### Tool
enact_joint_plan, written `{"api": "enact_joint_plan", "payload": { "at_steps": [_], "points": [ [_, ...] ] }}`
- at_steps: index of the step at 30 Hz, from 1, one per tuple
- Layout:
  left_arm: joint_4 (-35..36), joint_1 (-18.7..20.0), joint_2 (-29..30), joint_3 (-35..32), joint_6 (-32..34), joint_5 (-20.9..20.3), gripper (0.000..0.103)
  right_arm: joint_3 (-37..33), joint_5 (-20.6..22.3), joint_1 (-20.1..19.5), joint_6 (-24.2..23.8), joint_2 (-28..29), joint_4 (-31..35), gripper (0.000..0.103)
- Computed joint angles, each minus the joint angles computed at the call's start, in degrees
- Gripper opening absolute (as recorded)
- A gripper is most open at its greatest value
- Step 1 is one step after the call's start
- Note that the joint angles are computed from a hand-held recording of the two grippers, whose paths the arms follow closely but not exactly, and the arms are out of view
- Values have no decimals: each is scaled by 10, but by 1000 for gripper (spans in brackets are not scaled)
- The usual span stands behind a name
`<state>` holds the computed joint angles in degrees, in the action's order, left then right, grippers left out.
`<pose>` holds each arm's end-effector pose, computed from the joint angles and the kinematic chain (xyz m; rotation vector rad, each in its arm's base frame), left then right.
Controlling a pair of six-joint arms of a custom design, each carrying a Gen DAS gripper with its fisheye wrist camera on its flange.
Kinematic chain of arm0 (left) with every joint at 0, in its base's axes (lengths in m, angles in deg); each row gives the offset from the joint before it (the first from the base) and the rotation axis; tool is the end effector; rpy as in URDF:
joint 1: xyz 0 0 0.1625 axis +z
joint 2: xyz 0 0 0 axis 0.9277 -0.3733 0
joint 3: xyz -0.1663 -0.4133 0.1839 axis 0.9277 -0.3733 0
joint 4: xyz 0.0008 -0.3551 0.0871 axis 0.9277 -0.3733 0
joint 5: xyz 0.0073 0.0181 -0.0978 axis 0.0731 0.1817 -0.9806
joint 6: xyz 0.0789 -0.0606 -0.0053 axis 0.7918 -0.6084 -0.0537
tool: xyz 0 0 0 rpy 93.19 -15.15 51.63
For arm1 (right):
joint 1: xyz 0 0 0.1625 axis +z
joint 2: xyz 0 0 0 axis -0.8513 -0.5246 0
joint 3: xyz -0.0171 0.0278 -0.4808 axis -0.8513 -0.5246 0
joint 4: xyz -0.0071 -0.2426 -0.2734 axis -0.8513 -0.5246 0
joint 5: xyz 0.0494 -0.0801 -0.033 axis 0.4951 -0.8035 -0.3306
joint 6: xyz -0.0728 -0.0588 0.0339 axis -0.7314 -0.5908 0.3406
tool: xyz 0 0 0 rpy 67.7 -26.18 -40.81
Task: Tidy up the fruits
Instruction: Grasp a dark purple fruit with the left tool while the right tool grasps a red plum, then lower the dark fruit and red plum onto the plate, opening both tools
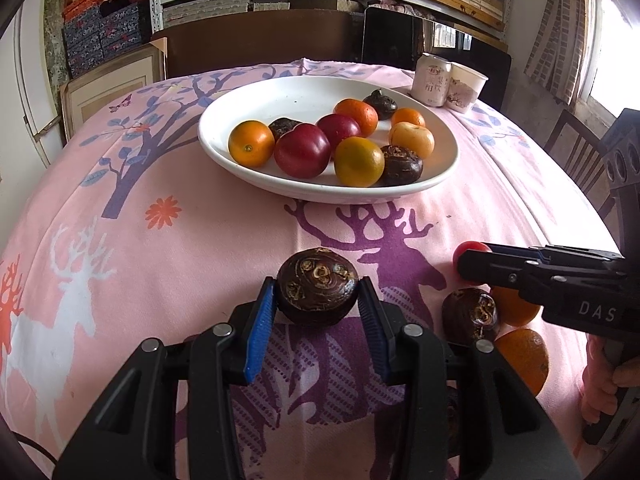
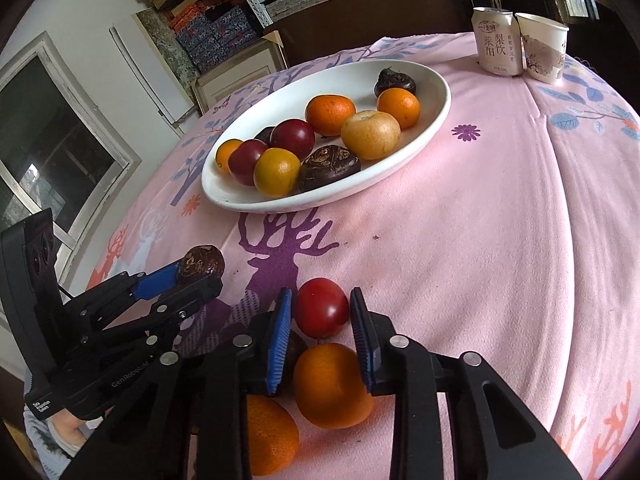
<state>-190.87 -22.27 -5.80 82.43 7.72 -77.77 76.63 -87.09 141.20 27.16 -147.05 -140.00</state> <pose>-0.3603 -0.6293 0.0271 1.2005 2.4103 -0.4803 0.0315 -0.5687 0.3160 -0.0303 -2.4862 1.0551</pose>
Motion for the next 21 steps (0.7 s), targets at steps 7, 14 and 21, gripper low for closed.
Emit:
{"api": "enact_joint_plan", "payload": {
  "at_steps": [7,14,21],
  "points": [
    [-81,-10,-5,32,24,9,41,33,13,8,-27,-13,-97,27],
    [-136,-31,-1,19,37,34,41,30,27,20,-30,-40,-139,27],
    [-108,-40,47,-84,53,37,41,-56,15,40,-40,-38,-104,27]
  ]
}}
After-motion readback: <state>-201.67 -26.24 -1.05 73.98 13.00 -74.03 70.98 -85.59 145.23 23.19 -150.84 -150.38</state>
